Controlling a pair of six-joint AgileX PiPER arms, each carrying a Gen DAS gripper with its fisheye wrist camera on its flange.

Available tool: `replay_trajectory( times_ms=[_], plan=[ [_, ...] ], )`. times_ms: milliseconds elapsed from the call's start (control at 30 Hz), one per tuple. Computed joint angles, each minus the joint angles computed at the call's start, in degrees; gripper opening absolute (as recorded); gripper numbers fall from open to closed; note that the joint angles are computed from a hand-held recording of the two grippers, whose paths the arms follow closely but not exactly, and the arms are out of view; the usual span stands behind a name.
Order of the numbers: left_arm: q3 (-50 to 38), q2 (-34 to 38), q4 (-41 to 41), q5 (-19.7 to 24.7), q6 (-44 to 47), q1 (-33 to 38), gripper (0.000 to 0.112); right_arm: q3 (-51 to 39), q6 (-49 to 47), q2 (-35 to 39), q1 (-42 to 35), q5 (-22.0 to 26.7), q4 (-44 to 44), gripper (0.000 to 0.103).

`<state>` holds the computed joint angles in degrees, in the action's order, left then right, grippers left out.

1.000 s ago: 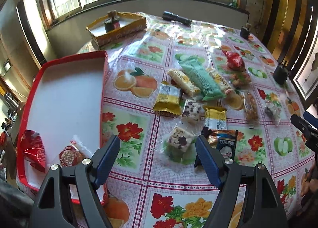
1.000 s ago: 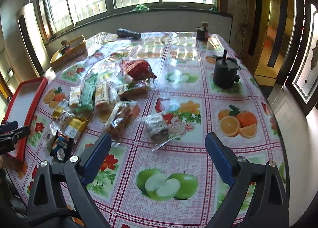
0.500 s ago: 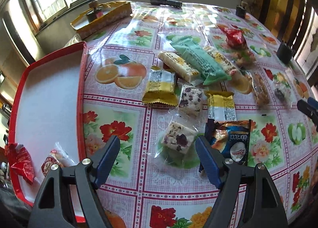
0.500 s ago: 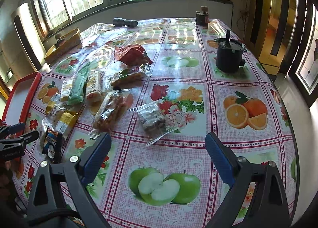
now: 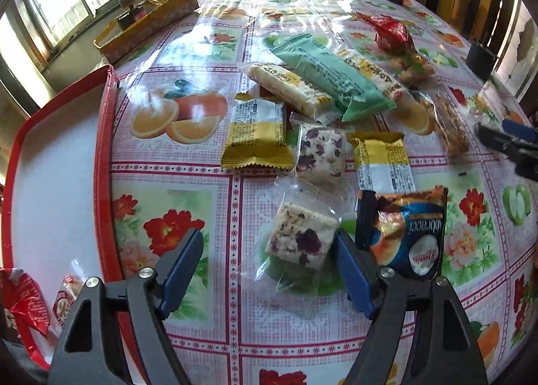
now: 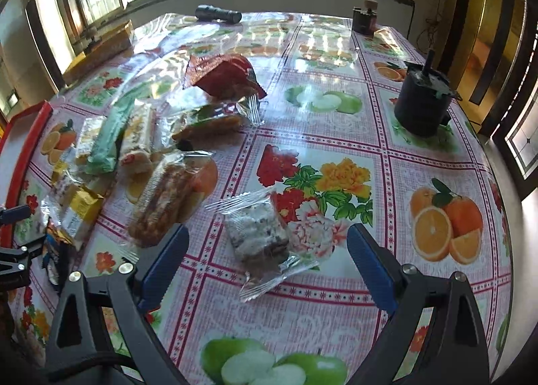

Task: Organize snacks
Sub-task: 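Grasp the white nougat bar with the left tool while the right grasps the dark packet, then carry the nougat bar with the left tool while the right carries the dark packet to the tray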

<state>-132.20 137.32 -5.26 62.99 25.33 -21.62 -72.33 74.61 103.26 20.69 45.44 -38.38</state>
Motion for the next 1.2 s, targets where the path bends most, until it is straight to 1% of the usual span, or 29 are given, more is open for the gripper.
replay_trajectory(
  times_ms=[33, 100, 133, 200, 233, 267, 300, 333, 400, 467, 567, 633, 767, 800, 867, 900, 1000, 1100, 1133, 1167, 1200],
  plan=[
    [-1.26, 0.73, -0.25, 0.51, -0.04, 0.01, 0.078, -0.14, -0.62, 0.30, -0.26, -0.22, 0.28, 0.091],
    [-3.45, 1.97, -1.11, 1.55, 0.24, 0.15, 0.077, -0.37, -1.64, 0.84, -0.67, -0.40, 0.90, 0.082],
    [-4.23, 2.41, -1.48, 1.87, 0.53, 0.19, 0.076, -0.41, -2.56, 0.98, -1.01, -0.69, 1.70, 0.082],
    [-4.67, 2.61, -2.66, 2.10, 1.69, 0.30, 0.063, -0.56, -2.63, 1.12, -0.73, -0.13, 1.00, 0.074],
    [-5.13, 2.82, -3.16, 2.37, 2.23, 0.30, 0.058, -0.71, -2.66, 1.19, -0.57, 0.26, 0.76, 0.071],
    [-4.40, 2.44, -3.81, 2.01, 3.02, 0.20, 0.045, -0.96, -2.66, 1.34, -0.36, 0.85, 0.46, 0.064],
    [-3.01, 1.72, -4.65, 1.38, 4.22, 0.03, 0.036, -1.14, -2.54, 1.50, -0.13, 1.42, 0.03, 0.057],
    [-1.18, 0.76, -4.22, 0.15, 4.31, -0.30, 0.036, -0.88, -2.25, 1.34, 0.05, 1.50, -0.44, 0.053],
    [3.14, -1.40, -3.04, -3.18, 4.61, -1.01, 0.034, -0.74, -2.32, 1.05, -0.12, 1.32, -0.46, 0.039],
    [4.59, -2.12, -2.72, -4.33, 4.29, -1.26, 0.033, -0.36, -2.03, 0.63, -0.08, 1.41, -0.46, 0.038],
    [5.00, -2.42, -3.57, -4.09, 4.07, -0.81, 0.032, 1.28, -0.10, -0.55, 0.15, 0.44, -1.17, 0.037],
    [8.24, -4.48, -3.61, -6.06, 3.86, -0.70, 0.032, 2.78, 2.31, -2.02, 0.62, 0.02, -2.20, 0.036],
    [10.24, -6.76, -5.43, -7.36, 4.11, 0.04, 0.032, 4.62, 5.79, -4.83, 2.19, 0.92, -4.08, 0.036],
    [10.54, -7.25, -6.09, -7.56, 4.30, 0.29, 0.032, 4.83, 6.49, -5.44, 2.69, 1.26, -4.53, 0.035],
    [11.33, -8.26, -6.72, -8.13, 4.23, 0.62, 0.032, 5.45, 7.91, -6.98, 3.93, 1.85, -5.46, 0.025],
    [11.48, -8.53, -7.02, -8.12, 4.32, 0.75, 0.032, 5.75, 8.58, -7.68, 4.36, 1.91, -5.76, 0.025],
    [12.55, -9.55, -7.69, -8.32, 4.37, 1.05, 0.032, 5.83, 8.83, -8.66, 5.33, 3.09, -5.91, 0.025],
    [14.27, -10.65, -8.46, -8.92, 4.94, 1.16, 0.032, 6.20, 7.84, -8.73, 5.56, 3.01, -4.34, 0.025],
    [14.79, -10.93, -8.65, -9.05, 5.06, 1.16, 0.032, 6.69, 6.90, -8.78, 5.32, 2.17, -3.24, 0.025],
    [15.41, -11.25, -8.82, -9.23, 5.26, 1.20, 0.032, 7.40, 6.76, -8.85, 5.32, 1.20, -2.60, 0.030],
    [15.79, -11.44, -8.82, -9.37, 5.31, 1.17, 0.032, 7.64, 6.34, -8.61, 5.54, 1.28, -1.55, 0.039]
  ],
)
